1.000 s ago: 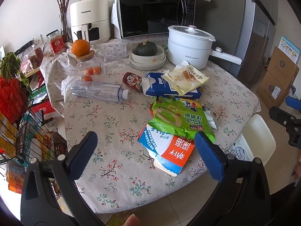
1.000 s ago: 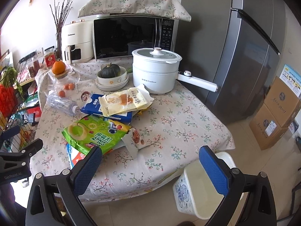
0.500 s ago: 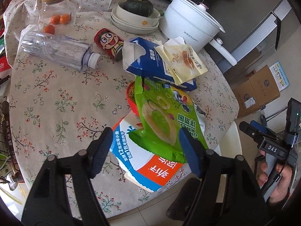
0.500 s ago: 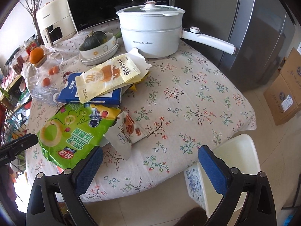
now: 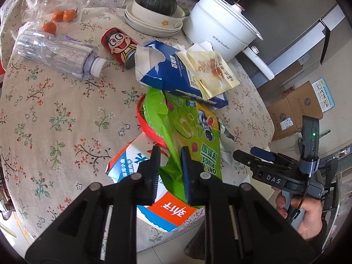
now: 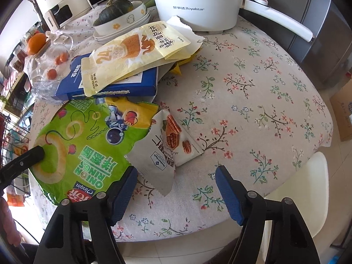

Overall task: Collect trash
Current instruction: 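Grasp the green chip bag with the left gripper while the right gripper grasps the white nut packet, then carry both items over the white bin and open both grippers to drop them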

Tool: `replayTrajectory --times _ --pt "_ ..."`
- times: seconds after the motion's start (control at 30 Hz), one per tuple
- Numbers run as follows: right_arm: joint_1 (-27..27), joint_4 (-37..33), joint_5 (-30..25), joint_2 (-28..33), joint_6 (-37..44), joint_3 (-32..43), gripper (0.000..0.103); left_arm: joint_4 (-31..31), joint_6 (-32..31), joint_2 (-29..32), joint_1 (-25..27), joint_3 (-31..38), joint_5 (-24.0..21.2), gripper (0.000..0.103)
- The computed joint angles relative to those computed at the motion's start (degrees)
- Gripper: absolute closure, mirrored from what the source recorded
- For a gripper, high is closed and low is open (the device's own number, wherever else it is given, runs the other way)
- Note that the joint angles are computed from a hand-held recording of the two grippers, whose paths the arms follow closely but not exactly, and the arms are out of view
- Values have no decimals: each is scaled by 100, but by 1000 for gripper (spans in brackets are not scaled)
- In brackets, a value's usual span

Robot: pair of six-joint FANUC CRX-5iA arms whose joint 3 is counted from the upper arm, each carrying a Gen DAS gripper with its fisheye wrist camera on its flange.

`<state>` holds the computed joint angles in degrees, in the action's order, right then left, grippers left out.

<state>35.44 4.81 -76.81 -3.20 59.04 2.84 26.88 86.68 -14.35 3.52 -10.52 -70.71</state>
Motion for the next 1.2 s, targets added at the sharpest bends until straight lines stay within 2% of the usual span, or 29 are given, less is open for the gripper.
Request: replayTrajectory --times 0.07,0.13,0.2,0.27,0.33,0.37,0.57,0.7,0.73,0.77,0.8,0.83,0.87,1.0,1.07,1.1,1.13,1.17,1.2 --pt "-13 -103 82 18 71 5 36 128 -158 -124 39 -75 37 90" --pt "13 -113 114 61 91 0 41 228 -276 -253 90 -145 64 90" --pt "14 -171 85 126 174 41 53 257 -394 -360 120 -202 89 90" --pt "2 -281 43 200 283 100 79 324 -468 -454 178 -284 86 91" --pt "15 -310 26 198 314 95 93 350 -501 -502 195 -320 102 91" --pt "6 -343 42 171 313 91 96 378 -525 -549 219 -357 108 91" --pt "-127 -408 189 -108 244 90 101 520 -682 -853 328 -529 168 93" --pt "-201 -117 293 -236 15 -22 97 682 -864 -1031 425 -635 217 94" --pt "-251 -51 256 -203 -42 -26 86 724 -901 -1073 449 -662 246 94" --pt "-288 14 213 -170 -158 -32 68 760 -942 -1109 473 -681 278 94" --pt "-333 61 203 -154 -313 -55 55 770 -967 -1140 487 -693 315 94" --pt "-387 73 235 -154 -447 -85 34 763 -980 -1164 495 -704 362 94" --pt "-454 47 215 -124 -510 -77 32 757 -997 -1174 504 -711 393 94" --pt "-780 -476 158 -38 -508 -4 34 598 -963 -1165 469 -684 511 94" --pt "-980 -898 141 4 -494 40 53 492 -954 -1153 421 -659 578 94" --pt "-1089 -1141 132 30 -498 74 58 472 -964 -1160 414 -660 596 94" --pt "-1189 -1385 132 50 -477 104 67 458 -962 -1164 398 -663 617 94" --pt "-1285 -1616 146 52 -425 112 85 454 -960 -1160 387 -669 637 94" --pt "-1354 -1780 180 4 -441 106 85 459 -956 -1161 377 -671 657 94"
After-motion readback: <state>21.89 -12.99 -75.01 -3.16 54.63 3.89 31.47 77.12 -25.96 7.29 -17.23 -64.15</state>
